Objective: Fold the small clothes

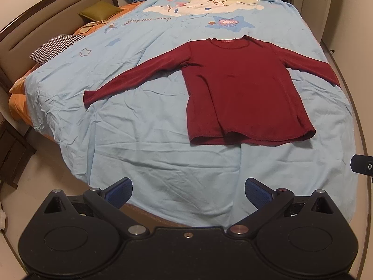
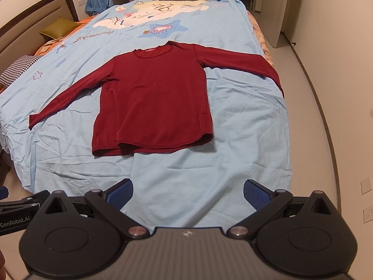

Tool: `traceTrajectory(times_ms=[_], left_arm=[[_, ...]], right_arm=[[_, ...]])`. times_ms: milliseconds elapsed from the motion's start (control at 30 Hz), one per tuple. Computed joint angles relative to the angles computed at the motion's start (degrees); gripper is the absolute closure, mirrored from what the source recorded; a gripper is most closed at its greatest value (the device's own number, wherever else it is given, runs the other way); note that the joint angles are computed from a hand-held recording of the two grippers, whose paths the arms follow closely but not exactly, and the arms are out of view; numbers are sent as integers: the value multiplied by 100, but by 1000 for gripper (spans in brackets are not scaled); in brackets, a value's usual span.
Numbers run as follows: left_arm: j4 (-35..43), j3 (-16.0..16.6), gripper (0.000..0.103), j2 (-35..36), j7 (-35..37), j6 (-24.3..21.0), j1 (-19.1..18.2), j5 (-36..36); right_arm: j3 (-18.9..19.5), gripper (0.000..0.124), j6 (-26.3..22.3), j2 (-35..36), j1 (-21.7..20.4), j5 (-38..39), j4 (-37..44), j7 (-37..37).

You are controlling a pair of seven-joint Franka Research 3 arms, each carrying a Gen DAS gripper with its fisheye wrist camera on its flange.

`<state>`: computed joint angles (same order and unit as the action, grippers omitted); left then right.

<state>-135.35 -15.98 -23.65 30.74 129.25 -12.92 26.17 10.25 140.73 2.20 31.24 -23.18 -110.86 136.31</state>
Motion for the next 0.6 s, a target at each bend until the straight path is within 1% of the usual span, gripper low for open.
traceTrajectory(times_ms=[67,133,200,233,300,367,400,433,533,600], left_arm=[[137,16,1,163,52,47,36,49],[322,31,1,386,81,138,93,147],[617,47,0,725,132,230,159,282],[762,55,1,885,146,258,191,369],[1175,67,1,1327,136,267,259,608],[1643,125,1,1841,112,322,301,871],[1883,174,1,2103,103,347,305,986],[2103,233,1,2343,108,390,300,1074],[2936,451,1,3209,135,511,246,1318],[3648,611,0,3872,229,511,166,1402]], right_arm=[[-39,21,144,31,-40,2,0,-6],[-105,21,422,83,-105,10,-23,40],[-219,21,1004,155,-203,-80,-122,242],[-292,21,1324,212,-242,-226,-160,457],[-528,21,2076,415,-311,-758,-182,1069],[-867,21,2607,748,-288,-1336,7,1621],[-1058,21,2755,953,-244,-1532,178,1825],[-1200,21,2839,1163,-222,-1544,371,1880],[-1511,21,3066,1879,-279,-1154,1033,1814],[-1720,21,3072,2404,-310,-843,1577,1808]])
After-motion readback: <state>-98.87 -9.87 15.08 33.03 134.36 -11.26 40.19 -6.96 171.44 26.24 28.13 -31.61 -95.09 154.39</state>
